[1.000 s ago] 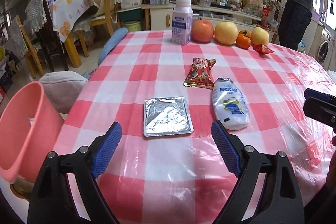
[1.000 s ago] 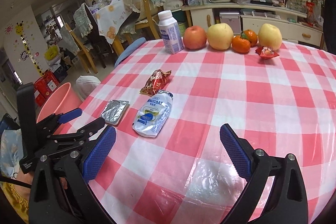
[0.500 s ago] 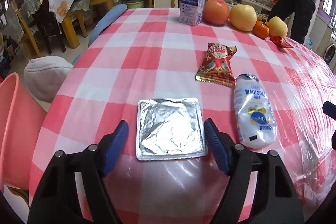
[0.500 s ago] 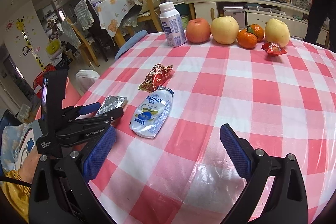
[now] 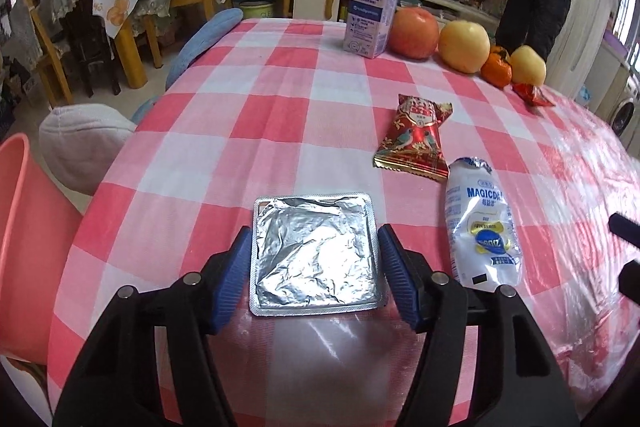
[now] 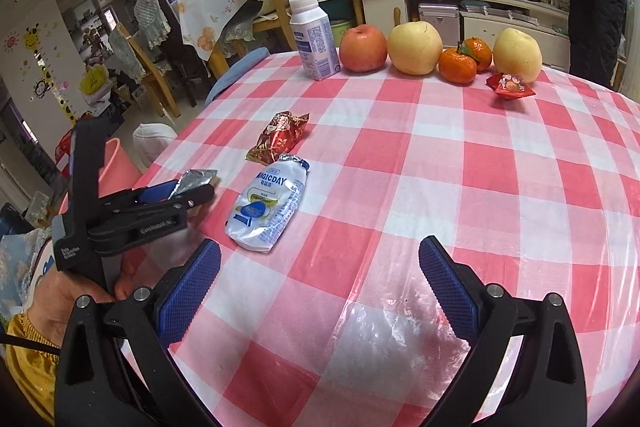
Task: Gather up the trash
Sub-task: 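Grasp the silver foil packet with the left tool, then lift the foil packet with the left tool while the right grasps the red candy packet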
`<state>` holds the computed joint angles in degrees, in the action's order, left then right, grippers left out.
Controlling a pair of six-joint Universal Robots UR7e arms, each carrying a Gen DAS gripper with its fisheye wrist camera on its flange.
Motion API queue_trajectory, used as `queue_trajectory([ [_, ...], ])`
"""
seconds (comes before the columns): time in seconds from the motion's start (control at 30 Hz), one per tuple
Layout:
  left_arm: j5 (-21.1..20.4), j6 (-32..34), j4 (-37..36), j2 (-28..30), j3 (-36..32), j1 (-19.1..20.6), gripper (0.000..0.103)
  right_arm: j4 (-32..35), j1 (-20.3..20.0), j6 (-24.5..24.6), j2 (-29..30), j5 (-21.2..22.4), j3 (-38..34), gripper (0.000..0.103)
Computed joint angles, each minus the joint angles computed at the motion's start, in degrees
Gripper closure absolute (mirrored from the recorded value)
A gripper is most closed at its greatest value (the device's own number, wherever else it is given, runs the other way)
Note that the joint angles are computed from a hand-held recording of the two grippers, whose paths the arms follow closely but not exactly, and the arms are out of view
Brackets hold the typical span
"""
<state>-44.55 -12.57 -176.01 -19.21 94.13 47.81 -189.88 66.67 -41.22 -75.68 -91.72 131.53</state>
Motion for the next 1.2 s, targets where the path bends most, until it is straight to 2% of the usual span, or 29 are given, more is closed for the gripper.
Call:
queue_trajectory([
  [0.13, -2.3, -1.0, -4.3, -2.6, 2.4, 1.2, 0.039, 0.3, 0.0, 0.6, 0.7, -0.3, -0.5, 0.005],
  [0.37, -2.9, 0.9, -13.0, -7.1, 6.4, 1.9, 0.039, -0.4, 0.5, 0.6, 2.4, -1.5, -1.1, 0.005],
  [0.5, -3.4, 1.6, -15.5, -8.0, 7.4, 2.1, 0.039, -0.7, 0.8, 0.7, 3.5, -2.0, -1.5, 0.005],
  [0.63, -4.2, 2.5, -16.3, -7.8, 7.2, 2.4, 0.039, -1.4, 1.1, 0.9, 4.7, -2.5, -1.9, 0.005],
  [0.73, -5.1, 3.0, -16.3, -7.6, 7.2, 2.6, 0.039, -4.8, 1.3, 0.9, 5.8, -3.2, -1.8, 0.005],
  [0.9, -6.4, 3.6, -16.4, -7.5, 7.3, 2.9, 0.039, -10.3, -0.1, 4.7, 5.4, -1.9, -2.8, 0.005],
  [1.03, -7.0, 4.3, -14.8, -6.8, 5.9, 2.3, 0.039, -15.2, -0.1, 4.9, 6.7, -5.9, -5.5, 0.005],
  [1.2, -6.6, 6.3, -10.4, -5.6, 2.5, 0.9, 0.039, -15.4, -0.8, 4.5, 7.7, -7.6, -10.0, 0.005],
])
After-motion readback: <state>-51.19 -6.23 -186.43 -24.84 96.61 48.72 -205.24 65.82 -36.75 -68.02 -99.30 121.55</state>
